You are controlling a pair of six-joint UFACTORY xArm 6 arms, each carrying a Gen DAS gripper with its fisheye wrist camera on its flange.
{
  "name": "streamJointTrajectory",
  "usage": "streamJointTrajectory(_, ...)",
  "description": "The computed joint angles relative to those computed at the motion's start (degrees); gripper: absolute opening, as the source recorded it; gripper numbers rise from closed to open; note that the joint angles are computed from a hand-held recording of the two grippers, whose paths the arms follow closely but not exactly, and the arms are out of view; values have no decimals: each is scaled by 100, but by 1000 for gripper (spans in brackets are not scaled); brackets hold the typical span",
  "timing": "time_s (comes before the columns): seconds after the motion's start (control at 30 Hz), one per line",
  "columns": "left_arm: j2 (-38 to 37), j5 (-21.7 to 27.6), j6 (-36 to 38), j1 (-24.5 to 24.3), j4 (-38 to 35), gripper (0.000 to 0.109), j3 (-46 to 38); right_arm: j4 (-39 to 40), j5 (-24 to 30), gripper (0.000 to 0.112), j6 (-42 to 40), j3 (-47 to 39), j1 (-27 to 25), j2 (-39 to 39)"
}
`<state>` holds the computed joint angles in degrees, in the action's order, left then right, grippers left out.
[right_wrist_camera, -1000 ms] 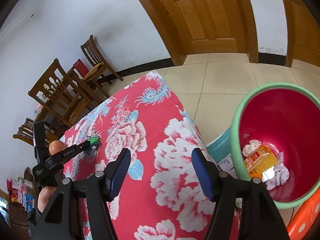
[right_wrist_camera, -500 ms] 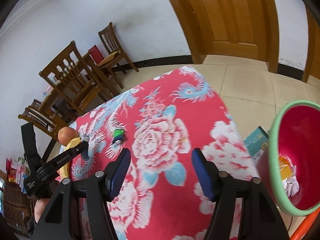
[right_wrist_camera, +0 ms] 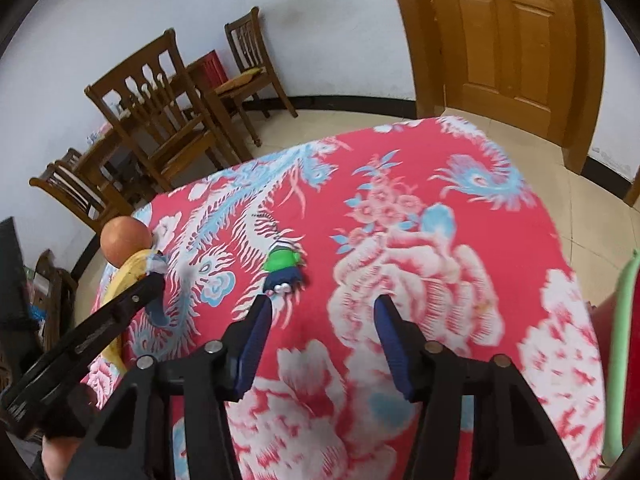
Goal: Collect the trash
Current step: 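Hold the blue toy in the left gripper while the right grasps the green toy figure, then carry both toys over the red bucket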
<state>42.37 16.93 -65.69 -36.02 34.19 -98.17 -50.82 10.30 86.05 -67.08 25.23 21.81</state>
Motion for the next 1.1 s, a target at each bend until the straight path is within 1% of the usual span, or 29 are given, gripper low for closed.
streamJointTrajectory(0.07,18,8,-18,16,12,10,-5,168,7,56,-232,-242,21,226)
streamJointTrajectory(0.2,49,-23,106,38,-204,10,10,428,72,56,-558,-552,78,480)
streamJointTrajectory(0.3,58,-38,144,45,-281,10,13,458,177,53,-713,-785,131,650)
streamJointTrajectory(0.37,56,-46,153,47,-306,10,28,687,255,51,-996,-940,176,774)
streamJointTrajectory(0.5,53,-66,179,48,-349,10,42,971,421,43,-1303,-1161,223,964)
streamJointTrajectory(0.53,53,-66,179,48,-349,10,42,777,504,40,-1171,-1216,234,983)
streamJointTrajectory(0.57,53,-66,179,48,-349,10,42,773,579,38,-1211,-1267,255,1011)
streamJointTrajectory(0.6,56,-63,199,45,-369,10,40,655,650,33,-1142,-1300,266,1021)
streamJointTrajectory(0.63,53,-71,215,46,-381,10,48,701,653,33,-1223,-1315,271,1035)
streamJointTrajectory(0.87,54,-78,195,24,-322,10,28,848,507,32,-1327,-1133,237,892)
streamJointTrajectory(1.03,80,-70,303,-11,-424,10,-2,757,414,32,-1201,-728,221,504)
streamJointTrajectory(1.1,98,-72,343,-27,-437,10,-29,567,356,32,-995,-485,204,276)
